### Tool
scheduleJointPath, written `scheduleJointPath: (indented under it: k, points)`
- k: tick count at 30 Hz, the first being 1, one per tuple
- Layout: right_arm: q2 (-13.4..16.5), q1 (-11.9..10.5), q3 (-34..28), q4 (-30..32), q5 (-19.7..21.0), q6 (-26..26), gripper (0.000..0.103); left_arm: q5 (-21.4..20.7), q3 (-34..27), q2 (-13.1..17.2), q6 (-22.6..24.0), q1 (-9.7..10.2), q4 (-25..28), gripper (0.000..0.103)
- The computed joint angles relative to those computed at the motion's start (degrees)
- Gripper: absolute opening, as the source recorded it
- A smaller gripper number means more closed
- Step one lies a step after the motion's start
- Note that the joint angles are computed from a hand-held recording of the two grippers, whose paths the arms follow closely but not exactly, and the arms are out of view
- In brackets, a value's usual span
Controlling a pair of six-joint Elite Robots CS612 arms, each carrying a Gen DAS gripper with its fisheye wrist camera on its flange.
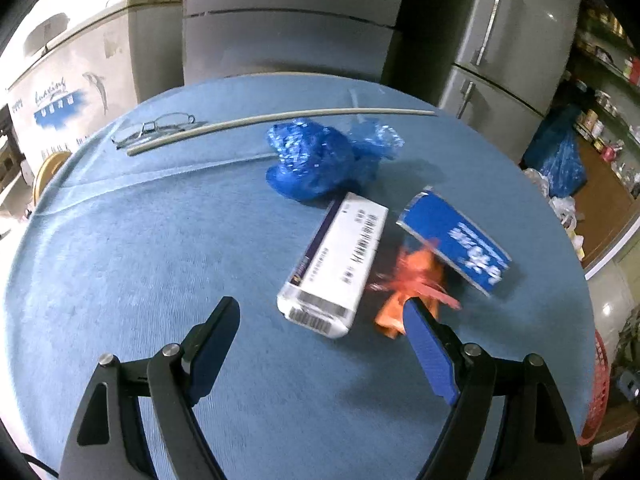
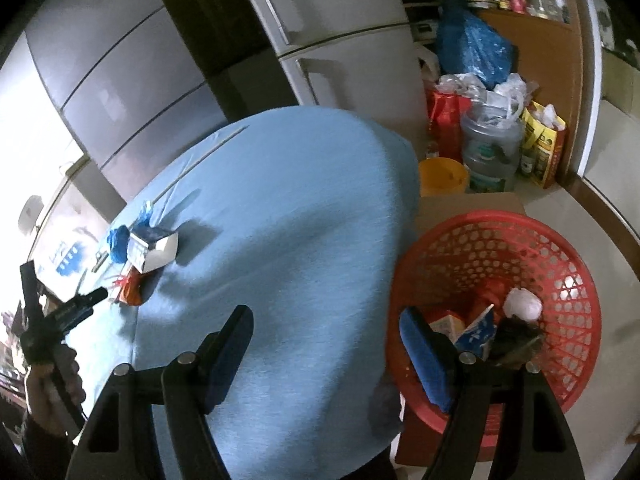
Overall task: Collect trash
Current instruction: 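Grasp the white medicine box with the left tool while the right tool grasps the blue toothpaste box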
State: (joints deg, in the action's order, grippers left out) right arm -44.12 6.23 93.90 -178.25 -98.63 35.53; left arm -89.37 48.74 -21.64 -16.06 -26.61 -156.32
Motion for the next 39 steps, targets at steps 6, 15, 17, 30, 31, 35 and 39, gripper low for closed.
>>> scheduleJointPath:
  k: [6,15,17,30,31,35,39]
  points:
    - [1.5,0.7,-3.6,4.3,0.5,-1.7,0.079,-2.4,-6.6,3.3,1.3,0.39,4.2,0.084]
    - [3.7,1.2,-8.1,7.6,1.8,-4.2,0.079,-1.2,-6.8,4.0,3.9,0.46,4.4,0.05]
    - [4.5,1.3,-9.7,8.2,2.6,-4.9,0.079,-0.7,-3.9,2.7,2.2,0.62,1.9,0.049]
    - [16.9,0.7,-35.9,19.8,15.0,-15.0,0.079,2.4,12.2,-4.7,-3.3,0.58,-6.2,0.049]
    - [18.5,0.4,-39.0,21.9,17.5,-14.8,0.079,2.6,12.7,-4.9,-3.3,0.54,-6.3,0.049]
    - [24.2,-0.3,-49.9,30.2,27.4,-17.7,0.079,3.0,13.6,-5.4,-3.0,0.41,-6.3,0.049]
    - [27.9,0.9,-57.7,38.1,24.5,-26.3,0.08,3.4,13.5,-5.4,-2.2,0.3,-5.7,0.049]
